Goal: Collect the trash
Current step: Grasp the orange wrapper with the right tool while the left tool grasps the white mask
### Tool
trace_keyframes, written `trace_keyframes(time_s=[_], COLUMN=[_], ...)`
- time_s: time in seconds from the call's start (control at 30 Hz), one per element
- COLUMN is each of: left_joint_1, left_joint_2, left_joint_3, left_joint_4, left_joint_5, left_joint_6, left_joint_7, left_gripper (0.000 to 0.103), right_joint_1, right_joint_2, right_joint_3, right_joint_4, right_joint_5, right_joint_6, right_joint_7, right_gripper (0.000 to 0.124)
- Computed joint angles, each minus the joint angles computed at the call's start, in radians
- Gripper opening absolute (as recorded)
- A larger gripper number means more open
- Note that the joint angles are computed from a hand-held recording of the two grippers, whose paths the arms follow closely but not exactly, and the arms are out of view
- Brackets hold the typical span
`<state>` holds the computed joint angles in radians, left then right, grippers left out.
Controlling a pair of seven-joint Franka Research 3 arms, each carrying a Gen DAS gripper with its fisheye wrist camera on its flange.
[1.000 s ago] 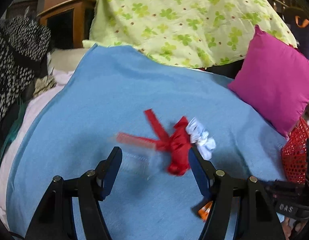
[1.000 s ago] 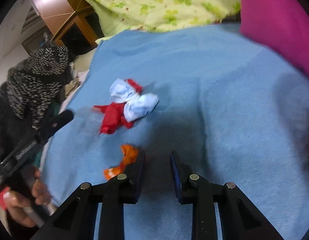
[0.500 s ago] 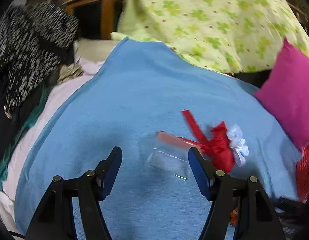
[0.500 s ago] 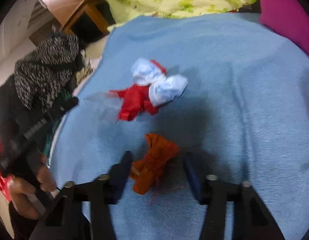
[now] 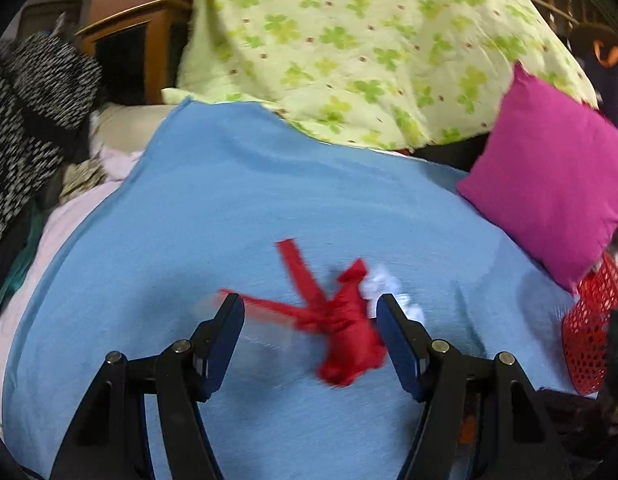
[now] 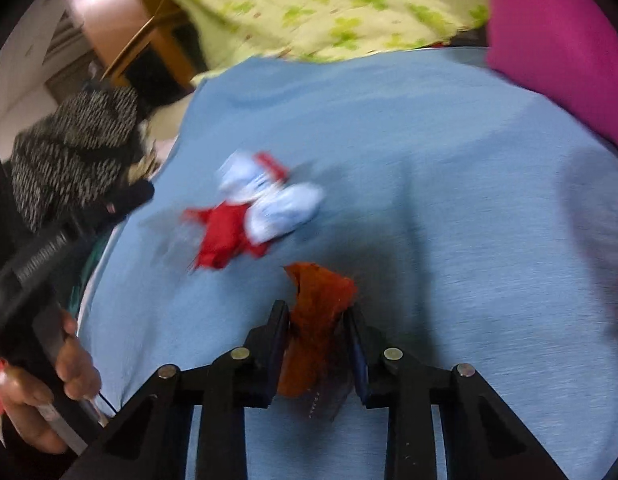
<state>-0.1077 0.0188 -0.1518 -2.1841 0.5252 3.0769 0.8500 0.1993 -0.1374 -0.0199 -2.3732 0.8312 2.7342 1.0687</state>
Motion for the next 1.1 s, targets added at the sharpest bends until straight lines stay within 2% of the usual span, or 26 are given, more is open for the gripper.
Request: trace_keyframes(time_s=[0.13, 0.37, 0.4, 0.43, 0.47, 0.5, 0.53, 0.63, 0.73, 0.8, 0.83, 0.9, 0.97, 1.03, 1.07, 1.1], left_joint_1=[-0.034, -0.073, -0.066, -0.061, -0.065, -0.068, -0.069, -0.024, -0.017, 0.01, 0.039, 0.048, 0.033, 0.012, 0.003, -0.008], left_joint_2=[0.079, 0.202, 0.209, 0.219, 0.224, 0.224, 0.221, 0.202, 0.173, 0.144, 0.127, 0.099, 0.06, 0.027, 0.013, 0.004], left_joint_3=[-0.016, -0.04, -0.049, -0.059, -0.057, -0.055, -0.055, -0.105, -0.113, -0.146, -0.184, -0.206, -0.2, -0.188, -0.185, -0.178], left_joint_4=[0.096, 0.265, 0.269, 0.28, 0.286, 0.283, 0.276, 0.243, 0.205, 0.165, 0.145, 0.116, 0.075, 0.039, 0.025, 0.017], left_joint_5=[-0.001, -0.111, -0.145, -0.176, -0.183, -0.186, -0.192, -0.324, -0.394, -0.505, -0.619, -0.739, -0.784, -0.828, -0.875, -0.912], left_joint_6=[-0.049, -0.246, -0.246, -0.262, -0.273, -0.265, -0.25, -0.217, -0.193, -0.178, -0.176, -0.172, -0.151, -0.137, -0.139, -0.144], left_joint_7=[0.031, 0.136, 0.166, 0.198, 0.214, 0.227, 0.243, 0.366, 0.43, 0.519, 0.614, 0.726, 0.791, 0.846, 0.894, 0.93], left_gripper=[0.069, 0.069, 0.059, 0.037, 0.03, 0.03, 0.023, 0.019, 0.016, 0.016, 0.016, 0.016, 0.016, 0.016, 0.016, 0.016], right_joint_1=[-0.026, -0.041, -0.042, -0.044, -0.046, -0.047, -0.049, -0.053, -0.057, -0.061, -0.062, -0.068, -0.082, -0.097, -0.103, -0.106], right_joint_2=[-0.02, -0.031, -0.03, -0.033, -0.036, -0.035, -0.034, -0.035, -0.041, -0.042, -0.041, -0.029, -0.008, 0.009, 0.015, 0.016], right_joint_3=[-0.024, -0.045, -0.044, -0.048, -0.052, -0.051, -0.051, -0.054, -0.055, -0.052, -0.053, -0.068, -0.081, -0.083, -0.081, -0.078], right_joint_4=[-0.013, -0.005, -0.003, -0.003, -0.006, -0.002, 0.001, 0.006, 0.005, 0.004, 0.006, 0.023, 0.048, 0.064, 0.068, 0.067], right_joint_5=[0.007, 0.051, 0.056, 0.063, 0.072, 0.074, 0.077, 0.093, 0.101, 0.092, 0.091, 0.114, 0.141, 0.166, 0.181, 0.206], right_joint_6=[0.009, 0.0, 0.003, 0.0, -0.004, -0.005, -0.005, -0.007, -0.009, -0.01, -0.014, -0.058, -0.124, -0.169, -0.181, -0.179], right_joint_7=[0.011, -0.026, -0.029, -0.038, -0.05, -0.05, -0.052, -0.062, -0.069, -0.055, -0.048, -0.041, -0.016, -0.002, -0.001, -0.007], right_gripper=[0.03, 0.03, 0.03, 0.03, 0.03, 0.03, 0.03, 0.03, 0.03, 0.03, 0.03, 0.031, 0.034, 0.048, 0.067, 0.069])
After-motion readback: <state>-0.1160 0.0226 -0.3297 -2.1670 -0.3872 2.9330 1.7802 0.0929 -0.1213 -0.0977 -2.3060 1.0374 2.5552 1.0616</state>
